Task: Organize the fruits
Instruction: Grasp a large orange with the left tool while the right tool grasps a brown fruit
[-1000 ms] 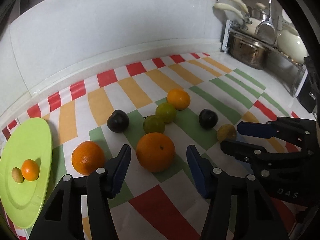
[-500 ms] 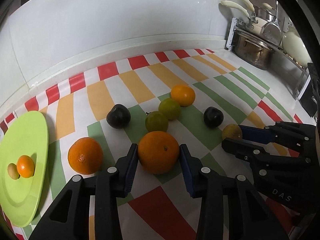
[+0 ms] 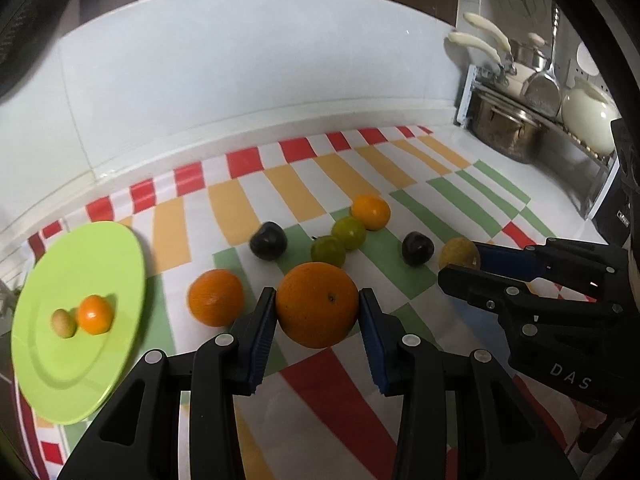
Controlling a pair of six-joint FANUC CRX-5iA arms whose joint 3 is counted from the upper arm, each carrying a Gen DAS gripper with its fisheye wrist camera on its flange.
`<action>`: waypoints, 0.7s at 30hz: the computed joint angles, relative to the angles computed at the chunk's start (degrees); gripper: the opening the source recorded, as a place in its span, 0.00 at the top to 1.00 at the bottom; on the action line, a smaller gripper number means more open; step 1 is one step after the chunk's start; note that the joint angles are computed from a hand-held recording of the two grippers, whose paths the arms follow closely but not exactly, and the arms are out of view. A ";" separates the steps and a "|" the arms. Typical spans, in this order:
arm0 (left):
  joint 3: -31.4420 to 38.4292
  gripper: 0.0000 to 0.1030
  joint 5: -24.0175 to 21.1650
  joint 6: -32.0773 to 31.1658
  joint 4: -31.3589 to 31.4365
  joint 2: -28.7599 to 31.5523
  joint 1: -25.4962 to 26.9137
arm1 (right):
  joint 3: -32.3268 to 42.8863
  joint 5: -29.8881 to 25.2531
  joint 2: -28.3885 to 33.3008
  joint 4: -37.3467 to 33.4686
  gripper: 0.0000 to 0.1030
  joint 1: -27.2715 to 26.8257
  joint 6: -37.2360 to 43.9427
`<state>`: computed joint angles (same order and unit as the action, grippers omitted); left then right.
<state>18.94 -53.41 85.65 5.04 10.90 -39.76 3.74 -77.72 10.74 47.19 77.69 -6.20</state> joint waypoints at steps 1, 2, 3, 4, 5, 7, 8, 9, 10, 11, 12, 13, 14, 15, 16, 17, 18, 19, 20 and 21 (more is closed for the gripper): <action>-0.22 0.61 0.17 0.22 -0.14 -0.46 0.10 | 0.33 0.03 0.15 0.44 0.72 0.18 0.25; -0.39 0.61 0.28 0.52 -0.40 -0.86 0.12 | 0.61 0.09 0.27 0.79 0.72 0.30 0.48; -0.53 0.61 0.43 0.79 -0.64 -1.17 0.18 | 0.92 0.05 0.43 1.08 0.72 0.44 0.64; -0.91 0.61 0.69 1.19 -0.92 -1.78 0.22 | 1.35 0.03 0.65 1.48 0.72 0.61 0.94; -1.14 0.61 0.78 1.56 -1.17 -2.26 0.25 | 1.59 0.15 0.74 1.85 0.72 0.73 1.14; -1.65 0.61 0.95 2.71 -2.09 -3.44 0.29 | 1.93 0.44 0.88 2.58 0.72 1.01 1.34; -1.84 0.61 0.97 3.17 -2.42 -3.94 0.34 | 2.17 0.56 1.01 2.94 0.72 1.11 1.56; -2.17 0.61 1.11 3.61 -2.75 -4.49 0.40 | 2.50 0.60 1.23 3.29 0.72 1.28 1.69; -2.35 0.61 1.15 3.98 -3.09 -4.90 0.47 | 2.78 0.77 1.40 3.58 0.72 1.35 1.88; -2.60 0.61 1.22 4.49 -3.54 -5.39 0.51 | 2.98 0.98 1.50 3.87 0.72 1.42 2.09; -2.83 0.61 1.27 4.87 -3.88 -5.86 0.55 | 3.21 1.08 1.66 4.13 0.72 1.50 2.27; -3.09 0.61 1.36 5.32 -4.32 -6.39 0.57 | 3.62 1.17 1.91 4.42 0.72 1.58 2.63; -3.38 0.61 1.48 6.04 -5.00 -7.07 0.57 | 4.02 1.24 2.13 4.60 0.72 1.66 2.98; -3.60 0.61 1.63 6.57 -5.45 -7.50 0.58 | 4.27 1.46 2.27 4.87 0.72 1.74 3.24; -3.80 0.61 1.70 7.21 -6.01 -7.98 0.57 | 4.64 1.71 2.48 5.24 0.72 1.79 3.65; -3.88 0.61 1.73 7.81 -6.57 -8.30 0.57 | 5.01 1.85 2.71 5.55 0.72 1.85 4.14; -4.17 0.61 1.89 8.64 -7.22 -8.91 0.60 | 5.30 1.94 2.91 5.81 0.72 1.94 4.42; -4.35 0.61 2.01 9.25 -7.71 -9.36 0.64 | 5.69 2.30 3.16 6.17 0.72 1.95 4.88; -4.37 0.61 1.91 9.86 -8.35 -9.69 0.61 | 5.94 2.55 3.31 6.40 0.72 1.95 5.25; -4.38 0.61 1.73 10.72 -9.26 -10.13 0.58 | 6.35 2.82 3.57 6.73 0.72 1.94 5.75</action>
<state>14.56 -51.68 96.37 -4.22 0.77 -39.18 10.09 -74.90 14.31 53.92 79.63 -0.45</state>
